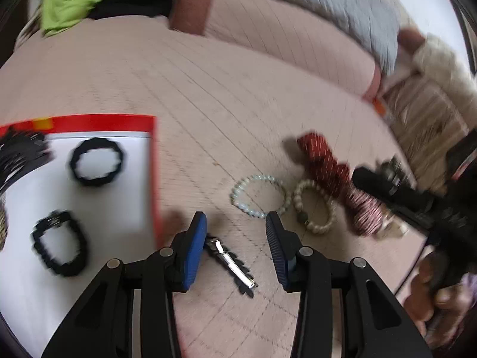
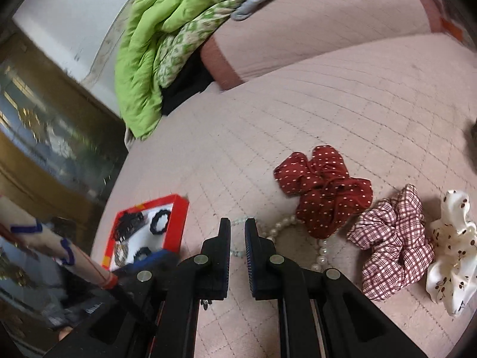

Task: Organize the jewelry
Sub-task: 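Open both grippers and move them back toward the remaining jewelry, then grasp the pearl bracelet with the right gripper while the left grasps the jade bracelet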

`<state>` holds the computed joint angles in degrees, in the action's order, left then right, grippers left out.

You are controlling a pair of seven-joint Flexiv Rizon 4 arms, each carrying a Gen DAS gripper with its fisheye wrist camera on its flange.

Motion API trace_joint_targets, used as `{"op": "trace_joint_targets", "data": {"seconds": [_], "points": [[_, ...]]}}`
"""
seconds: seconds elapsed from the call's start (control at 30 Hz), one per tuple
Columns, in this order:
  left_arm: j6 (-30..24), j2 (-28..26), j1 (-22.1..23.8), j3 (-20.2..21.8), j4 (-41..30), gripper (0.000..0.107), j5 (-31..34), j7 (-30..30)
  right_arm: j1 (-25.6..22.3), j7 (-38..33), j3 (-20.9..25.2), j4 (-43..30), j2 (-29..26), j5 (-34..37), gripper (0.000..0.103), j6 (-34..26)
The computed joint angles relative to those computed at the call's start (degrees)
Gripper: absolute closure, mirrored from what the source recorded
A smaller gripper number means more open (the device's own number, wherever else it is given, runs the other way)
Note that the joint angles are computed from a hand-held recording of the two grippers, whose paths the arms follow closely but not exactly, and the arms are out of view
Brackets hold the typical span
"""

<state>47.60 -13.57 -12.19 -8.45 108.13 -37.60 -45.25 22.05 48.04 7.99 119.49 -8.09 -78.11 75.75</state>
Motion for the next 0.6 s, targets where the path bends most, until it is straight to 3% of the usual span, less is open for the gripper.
{"op": "trace_joint_targets", "data": {"seconds": [0.2, 0.27, 0.4, 0.53, 0.6], "points": [[7.60, -2.30, -2.80, -0.21, -1.80, 0.067, 8.74, -1.58, -0.49, 0.76, -0.30, -0.03, 0.15, -1.09, 0.092, 0.95], [5.72, -4.31, -3.70, 0.62, -5.27, 0.067, 14.77, -4.44, -0.67, 1.69, -0.33, -0.02, 0.34, -2.06, 0.092, 1.08], [2.86, -6.39, -4.12, 0.59, -7.99, 0.067, 19.83, -5.49, -1.85, 4.75, -0.42, 0.74, 1.05, -5.10, 0.092, 2.46], [7.08, -7.24, -4.88, 0.36, -7.52, 0.067, 21.83, -6.91, -3.02, 6.85, 0.03, 1.33, 2.20, -7.36, 0.092, 2.49], [9.54, -7.35, -5.56, 0.63, -6.97, 0.075, 23.38, -8.44, -3.24, 6.42, 0.35, 1.35, 2.30, -7.23, 0.092, 2.31]]}}
